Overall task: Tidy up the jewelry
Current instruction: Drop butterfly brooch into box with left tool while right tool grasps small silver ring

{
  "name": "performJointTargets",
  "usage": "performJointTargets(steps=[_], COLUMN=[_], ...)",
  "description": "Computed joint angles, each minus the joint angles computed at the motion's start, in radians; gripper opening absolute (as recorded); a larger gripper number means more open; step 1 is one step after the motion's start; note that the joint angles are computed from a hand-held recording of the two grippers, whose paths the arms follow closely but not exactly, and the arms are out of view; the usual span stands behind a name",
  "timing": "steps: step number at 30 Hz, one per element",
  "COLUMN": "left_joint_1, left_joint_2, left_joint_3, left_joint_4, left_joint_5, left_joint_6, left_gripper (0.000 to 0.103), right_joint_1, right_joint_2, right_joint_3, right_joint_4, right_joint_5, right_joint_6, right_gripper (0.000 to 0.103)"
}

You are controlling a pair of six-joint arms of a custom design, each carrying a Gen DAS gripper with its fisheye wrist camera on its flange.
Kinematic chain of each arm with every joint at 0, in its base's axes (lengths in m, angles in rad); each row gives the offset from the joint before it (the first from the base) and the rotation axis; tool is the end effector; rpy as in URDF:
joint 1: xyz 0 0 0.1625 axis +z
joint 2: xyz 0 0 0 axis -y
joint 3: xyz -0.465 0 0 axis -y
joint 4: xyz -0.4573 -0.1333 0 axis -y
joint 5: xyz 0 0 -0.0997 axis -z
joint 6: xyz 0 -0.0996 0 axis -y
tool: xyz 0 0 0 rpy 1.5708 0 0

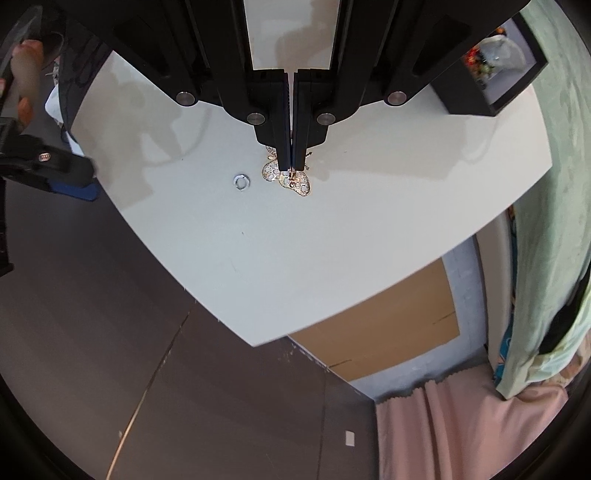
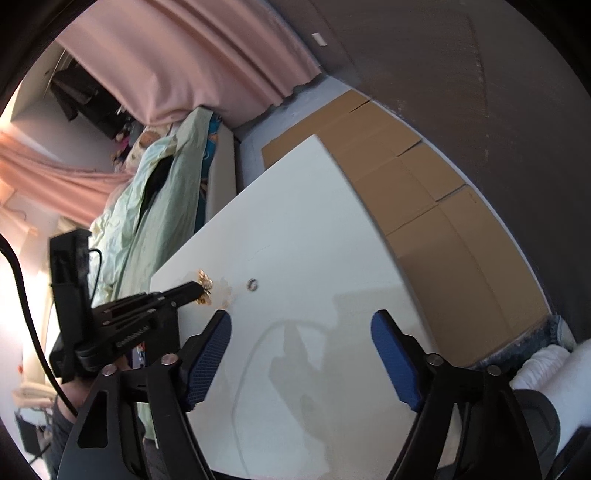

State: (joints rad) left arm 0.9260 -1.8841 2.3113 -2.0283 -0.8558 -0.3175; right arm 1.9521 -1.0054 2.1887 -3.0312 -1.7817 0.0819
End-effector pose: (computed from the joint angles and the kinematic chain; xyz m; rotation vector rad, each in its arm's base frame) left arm -0.0666 -0.4189 0.3432 0.3905 2.4510 -0.4624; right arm 0.3070 -0.4635 0.0653 0.3987 -2.9370 0.4742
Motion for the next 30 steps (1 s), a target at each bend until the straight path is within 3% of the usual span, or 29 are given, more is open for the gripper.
performJointTargets(steps=[3,10,18,23,30], left_joint_1=[-0.013,-0.044,-0.064,-0.071,-0.092], left_joint_2=[-0.035,-0.125,-0.213,-0.266,-0.341], left_joint_3=[-0.004,-0.005,-0.010,-0.009,-0.008], left_joint_4=[0.022,0.092,0.153,0.179,0.238], left_joint_5=[0.013,0.044,0.074,0.086,0.101], left_joint_6=[-0.018,-0.079,-0.123,-0.145,-0.187], left_gripper=[0.000,0.000,0.000,0.000,0.000], right_joint_1=[0.018,0.033,0.076,0.102,0.128], right_joint_2=[0.032,0.100,0.162,0.210,0.253], right_joint_3=[-0.040,-0.140,-0.231,-0.286,-0.333], right_joint_4=[0.045,0.192,0.297,0.363,0.413], right_joint_5=[-0.010,0.009,-0.070,-0.132,-0.227], right_joint_6=[-0.019,-0.032,-0.058,-0.065,-0.072], right_gripper=[0.069,0.041,0.036,0.026,0.023])
